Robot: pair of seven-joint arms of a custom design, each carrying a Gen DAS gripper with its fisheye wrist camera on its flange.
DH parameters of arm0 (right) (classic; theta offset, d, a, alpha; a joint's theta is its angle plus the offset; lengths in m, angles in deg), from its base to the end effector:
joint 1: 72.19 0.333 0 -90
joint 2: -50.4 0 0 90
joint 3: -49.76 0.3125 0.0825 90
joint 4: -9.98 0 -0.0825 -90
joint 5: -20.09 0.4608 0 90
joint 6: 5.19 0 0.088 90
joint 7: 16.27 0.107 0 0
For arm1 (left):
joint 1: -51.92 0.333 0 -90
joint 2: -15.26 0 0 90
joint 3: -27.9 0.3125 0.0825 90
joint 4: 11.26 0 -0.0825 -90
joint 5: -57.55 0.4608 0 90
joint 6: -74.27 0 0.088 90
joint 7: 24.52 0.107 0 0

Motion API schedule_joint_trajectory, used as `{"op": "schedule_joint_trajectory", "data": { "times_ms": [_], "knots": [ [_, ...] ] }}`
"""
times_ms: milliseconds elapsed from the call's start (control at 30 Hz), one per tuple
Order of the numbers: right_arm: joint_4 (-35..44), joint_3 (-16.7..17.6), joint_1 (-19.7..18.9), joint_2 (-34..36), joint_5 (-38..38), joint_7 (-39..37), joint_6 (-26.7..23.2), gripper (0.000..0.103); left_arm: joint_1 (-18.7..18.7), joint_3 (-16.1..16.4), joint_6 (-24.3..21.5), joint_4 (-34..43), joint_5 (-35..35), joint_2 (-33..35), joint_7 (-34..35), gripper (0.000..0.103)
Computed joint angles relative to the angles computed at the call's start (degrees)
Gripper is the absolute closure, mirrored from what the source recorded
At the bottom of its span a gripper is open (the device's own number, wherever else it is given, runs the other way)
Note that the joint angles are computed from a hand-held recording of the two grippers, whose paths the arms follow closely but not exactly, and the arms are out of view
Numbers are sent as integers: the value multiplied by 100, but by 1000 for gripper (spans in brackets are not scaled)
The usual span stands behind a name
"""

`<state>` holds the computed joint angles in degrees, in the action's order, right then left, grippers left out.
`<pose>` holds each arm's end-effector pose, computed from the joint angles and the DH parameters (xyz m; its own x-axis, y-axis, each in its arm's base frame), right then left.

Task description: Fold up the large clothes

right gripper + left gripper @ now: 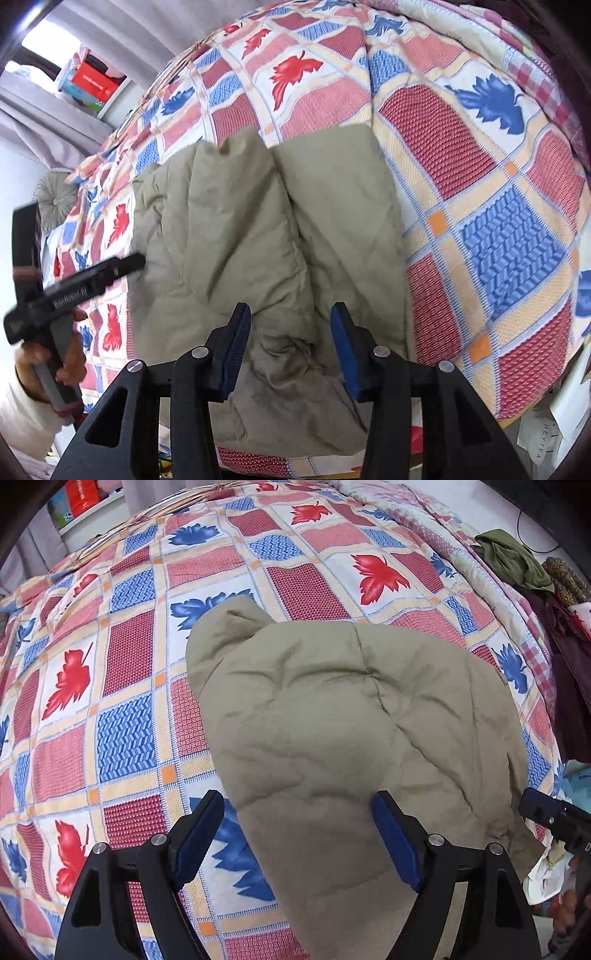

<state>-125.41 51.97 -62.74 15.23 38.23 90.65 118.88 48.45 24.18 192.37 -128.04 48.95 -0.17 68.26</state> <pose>0.4671 0.1109 0.5745 -0.1424 -0.9125 -0.3836 -0.9232 0.2621 -0.2809 0.5739 -0.0831 0.5694 -0.1388 -0.9836 0.1156 -0.9519 0.1003 -0.2896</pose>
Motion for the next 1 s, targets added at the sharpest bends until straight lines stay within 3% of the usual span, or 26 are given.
{"op": "schedule_joint_trajectory", "data": {
  "times_ms": [33, 67, 367, 533, 767, 867, 1000],
  "knots": [
    [34, 2, -13, 21, -24, 3, -6, 53, 10, 5, -4, -24, -3, -22, -28, 2],
    [75, 11, -27, 53, -58, 12, -22, 53, 26, 5, 3, -56, 11, -52, -95, 0],
    [150, -31, -86, 95, -145, -14, -218, 52, 94, 127, -153, -190, -139, -120, -118, 0],
    [130, -90, -158, 77, -173, -82, -125, 24, 134, 235, -211, -313, -511, -160, -44, 0],
    [78, -242, -259, 96, 11, -244, 62, 20, 197, 362, -347, -418, -1076, -165, 40, 0],
    [-41, -501, -157, 99, 535, -488, 271, 0, 251, 381, -309, -473, -1243, -163, -29, 0],
    [13, -667, -161, 289, 975, -718, 207, 0, 284, 453, -266, -536, -1619, -117, 9, 0]
  ]
}}
